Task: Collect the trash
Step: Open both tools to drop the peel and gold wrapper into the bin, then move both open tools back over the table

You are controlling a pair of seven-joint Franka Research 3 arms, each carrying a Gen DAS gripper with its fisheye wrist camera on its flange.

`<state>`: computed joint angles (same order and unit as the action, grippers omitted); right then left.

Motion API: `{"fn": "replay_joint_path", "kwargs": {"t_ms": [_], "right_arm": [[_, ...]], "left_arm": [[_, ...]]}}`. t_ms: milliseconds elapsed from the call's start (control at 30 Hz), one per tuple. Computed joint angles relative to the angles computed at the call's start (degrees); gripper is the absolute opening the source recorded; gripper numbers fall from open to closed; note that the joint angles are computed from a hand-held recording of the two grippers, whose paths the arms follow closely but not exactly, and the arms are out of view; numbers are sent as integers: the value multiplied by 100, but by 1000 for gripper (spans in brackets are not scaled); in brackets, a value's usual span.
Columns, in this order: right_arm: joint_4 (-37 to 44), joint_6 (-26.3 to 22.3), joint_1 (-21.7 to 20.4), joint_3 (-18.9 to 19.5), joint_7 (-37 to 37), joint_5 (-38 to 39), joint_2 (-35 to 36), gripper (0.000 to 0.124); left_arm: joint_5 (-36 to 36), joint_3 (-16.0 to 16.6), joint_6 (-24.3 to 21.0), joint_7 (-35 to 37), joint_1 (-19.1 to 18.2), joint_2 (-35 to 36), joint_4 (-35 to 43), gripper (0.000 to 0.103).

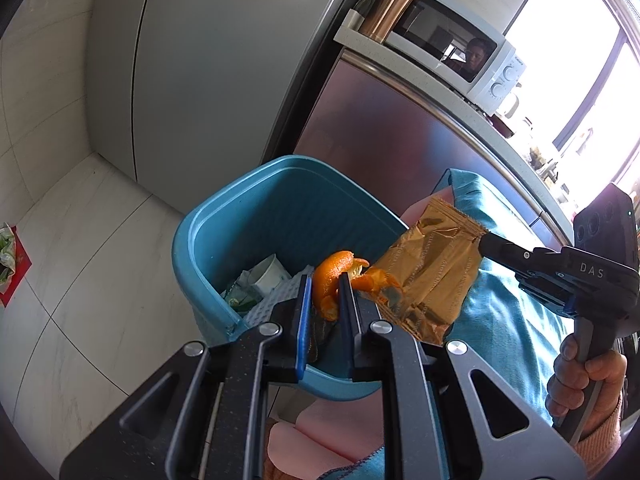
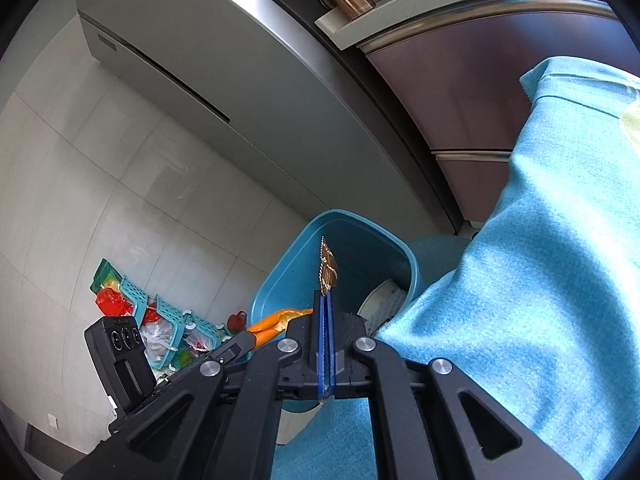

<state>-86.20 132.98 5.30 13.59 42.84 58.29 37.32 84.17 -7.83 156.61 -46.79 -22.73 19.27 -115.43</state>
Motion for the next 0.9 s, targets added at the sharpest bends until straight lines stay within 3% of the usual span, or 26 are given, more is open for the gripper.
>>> {"fn": "replay_joint_path", "kwargs": {"t_ms": [400, 667, 900], "right_arm": [[10, 28, 125, -33, 154, -369, 76, 6], [-332, 72, -18, -1, -215, -159, -210, 16], [-1092, 72, -219, -69, -1159, 356, -905, 32]], "left_arm": [[83, 150, 430, -124, -14, 403, 305, 20], [364, 98, 252, -219, -164, 308, 294, 28], [582, -63, -37, 90, -356, 221, 503, 45]]}}
